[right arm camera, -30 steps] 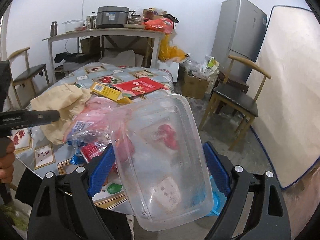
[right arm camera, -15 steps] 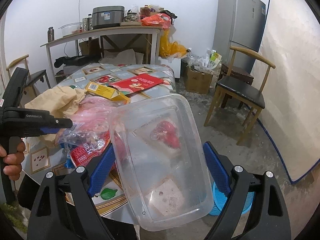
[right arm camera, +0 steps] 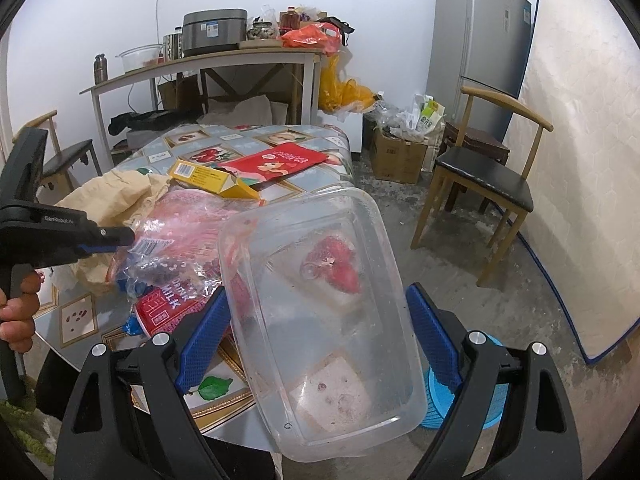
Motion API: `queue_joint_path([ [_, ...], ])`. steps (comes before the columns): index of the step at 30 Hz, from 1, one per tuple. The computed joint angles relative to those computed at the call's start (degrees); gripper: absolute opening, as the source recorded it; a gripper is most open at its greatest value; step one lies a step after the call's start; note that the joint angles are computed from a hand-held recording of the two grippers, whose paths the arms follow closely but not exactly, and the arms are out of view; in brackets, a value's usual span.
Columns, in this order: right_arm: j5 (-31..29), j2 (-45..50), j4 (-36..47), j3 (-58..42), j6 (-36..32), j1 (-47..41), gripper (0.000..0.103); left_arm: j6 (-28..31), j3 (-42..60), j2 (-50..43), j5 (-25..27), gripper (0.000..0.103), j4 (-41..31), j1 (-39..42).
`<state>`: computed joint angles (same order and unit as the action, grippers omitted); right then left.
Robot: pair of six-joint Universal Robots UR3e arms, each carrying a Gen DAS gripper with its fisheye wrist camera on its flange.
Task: Collect trash
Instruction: 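Lift the clear container with the right gripper while the left gripper grasps a clear plastic bag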
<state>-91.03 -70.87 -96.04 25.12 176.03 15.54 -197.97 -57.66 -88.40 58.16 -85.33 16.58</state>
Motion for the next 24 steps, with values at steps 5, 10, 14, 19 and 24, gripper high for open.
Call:
queue_joint_path([
  [5,-0.3,-0.5,-0.5,0.7,0.2,0.0,0.085,0.8,-1.7,2.3,-1.5,0.007,2.3,0.4],
  [10,-0.8,-2.6,-2.2,3.6,0.3,-0.1,0.085,0.0,-3.6,4.4,-4.1,0.004,6.7,0.7],
  [14,-1.1,-4.3,-3.1,5.3,0.4,-0.6,0.085,-0.6,-3.7,5.6,-6.4,0.002,10.4,1.1],
  [19,-1.1,-6.9,-4.7,8.2,0.6,-1.5,0.085,-1.2,-0.5,5.2,-8.5,0.0,12.5,1.2],
  [24,-0.5,-10.6,-6.7,12.4,0.8,-3.1,0.085,-2.4,5.2,2.8,-8.8,0.0,13.9,-0.7],
])
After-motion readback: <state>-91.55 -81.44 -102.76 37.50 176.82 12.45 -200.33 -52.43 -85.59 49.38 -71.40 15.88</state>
